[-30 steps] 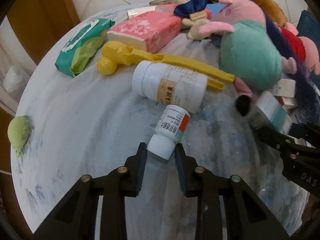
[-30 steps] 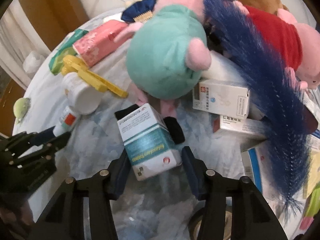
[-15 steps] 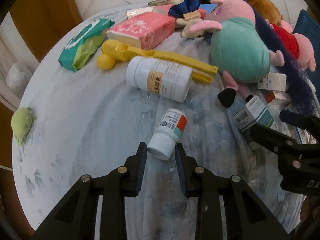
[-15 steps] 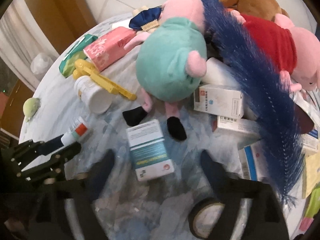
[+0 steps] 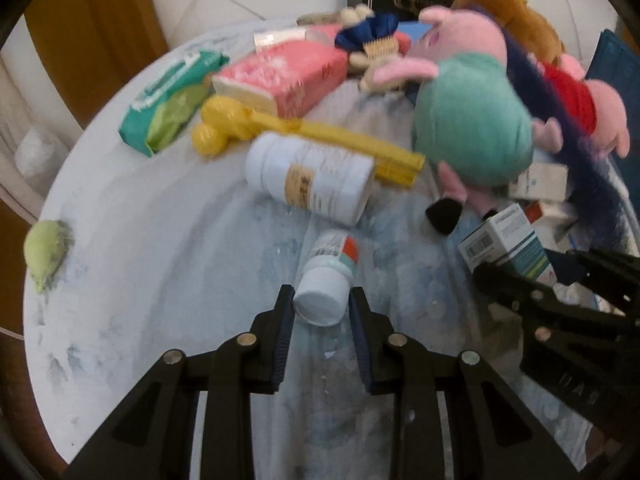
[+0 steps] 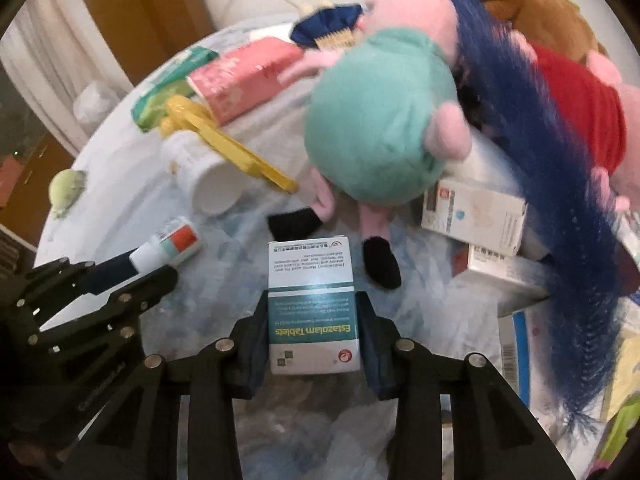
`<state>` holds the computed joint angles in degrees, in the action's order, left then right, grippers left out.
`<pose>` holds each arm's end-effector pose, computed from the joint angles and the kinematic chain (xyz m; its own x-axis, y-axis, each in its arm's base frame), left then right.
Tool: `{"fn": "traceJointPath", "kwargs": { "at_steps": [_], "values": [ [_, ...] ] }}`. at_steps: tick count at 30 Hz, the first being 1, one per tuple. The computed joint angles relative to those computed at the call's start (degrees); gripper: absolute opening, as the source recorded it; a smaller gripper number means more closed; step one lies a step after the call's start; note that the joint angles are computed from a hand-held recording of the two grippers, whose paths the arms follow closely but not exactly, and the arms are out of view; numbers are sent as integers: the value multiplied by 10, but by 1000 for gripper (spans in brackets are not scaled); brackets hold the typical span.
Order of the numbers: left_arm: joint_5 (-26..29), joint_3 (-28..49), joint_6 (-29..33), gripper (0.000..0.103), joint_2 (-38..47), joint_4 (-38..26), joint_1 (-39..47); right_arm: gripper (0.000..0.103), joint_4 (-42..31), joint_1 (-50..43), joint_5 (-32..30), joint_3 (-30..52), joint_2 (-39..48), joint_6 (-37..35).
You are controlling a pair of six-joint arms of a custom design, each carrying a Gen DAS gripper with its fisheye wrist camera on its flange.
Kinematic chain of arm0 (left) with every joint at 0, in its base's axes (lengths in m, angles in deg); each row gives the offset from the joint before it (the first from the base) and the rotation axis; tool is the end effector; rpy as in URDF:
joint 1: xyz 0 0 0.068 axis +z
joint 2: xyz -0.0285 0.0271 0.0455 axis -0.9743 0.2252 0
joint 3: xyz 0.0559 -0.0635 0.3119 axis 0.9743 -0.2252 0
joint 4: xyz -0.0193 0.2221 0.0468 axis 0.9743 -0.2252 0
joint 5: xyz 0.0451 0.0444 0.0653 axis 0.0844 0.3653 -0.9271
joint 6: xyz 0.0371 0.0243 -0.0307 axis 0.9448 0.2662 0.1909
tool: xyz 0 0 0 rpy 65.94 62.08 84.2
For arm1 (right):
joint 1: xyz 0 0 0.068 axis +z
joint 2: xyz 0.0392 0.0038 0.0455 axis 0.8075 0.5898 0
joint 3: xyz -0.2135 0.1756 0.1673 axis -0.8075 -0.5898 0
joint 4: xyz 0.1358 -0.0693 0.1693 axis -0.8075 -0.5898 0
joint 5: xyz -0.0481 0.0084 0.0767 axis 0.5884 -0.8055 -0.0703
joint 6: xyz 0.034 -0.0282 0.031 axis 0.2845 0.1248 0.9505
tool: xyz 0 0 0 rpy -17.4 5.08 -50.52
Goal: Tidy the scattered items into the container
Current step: 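Grasp the white pill bottle with the left tool while the right tool grasps the Estazolam Tablets box, then lift the pill bottle and the Estazolam box and carry both toward the blue crate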
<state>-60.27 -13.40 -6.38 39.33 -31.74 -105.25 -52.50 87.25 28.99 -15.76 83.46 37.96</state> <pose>0.3490 -0.1870 0.1484 -0.7788 0.4237 -0.4625 0.4707 0.8822 0.0157 0.2925 0.1844 0.1377 -0.8832 0.1951 -0.4264 0.1498 0.9791 0.1376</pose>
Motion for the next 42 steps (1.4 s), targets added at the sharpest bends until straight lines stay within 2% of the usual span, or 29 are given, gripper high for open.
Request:
{"fn": "traceJointPath", "kwargs": {
  "at_steps": [6,12,16,25,30,34,36,38,42],
  "values": [
    [-18,-10,-20,26,-61,-14,-22,38,-18,9,32,-11,-62,-8],
    [-17,-8,-21,26,-120,-36,-40,38,-88,30,84,1,-145,6],
    [-6,5,-12,26,-149,-55,-50,38,-144,52,128,10,-197,40],
    [14,23,-5,26,-203,-81,-110,38,-361,135,264,49,-315,171],
    [-10,56,-23,26,-197,-104,-173,38,-464,163,299,43,-378,243],
    [-43,72,-55,26,-190,-108,-221,38,-512,160,312,25,-435,257],
    [-63,77,-76,26,-185,-110,-240,38,-523,154,311,10,-470,243],
    [-82,68,-103,26,-178,-109,-250,38,-505,132,293,-11,-498,198],
    [-99,36,-149,27,-155,-113,-239,38,-414,76,231,-74,-516,105]
  ]
}}
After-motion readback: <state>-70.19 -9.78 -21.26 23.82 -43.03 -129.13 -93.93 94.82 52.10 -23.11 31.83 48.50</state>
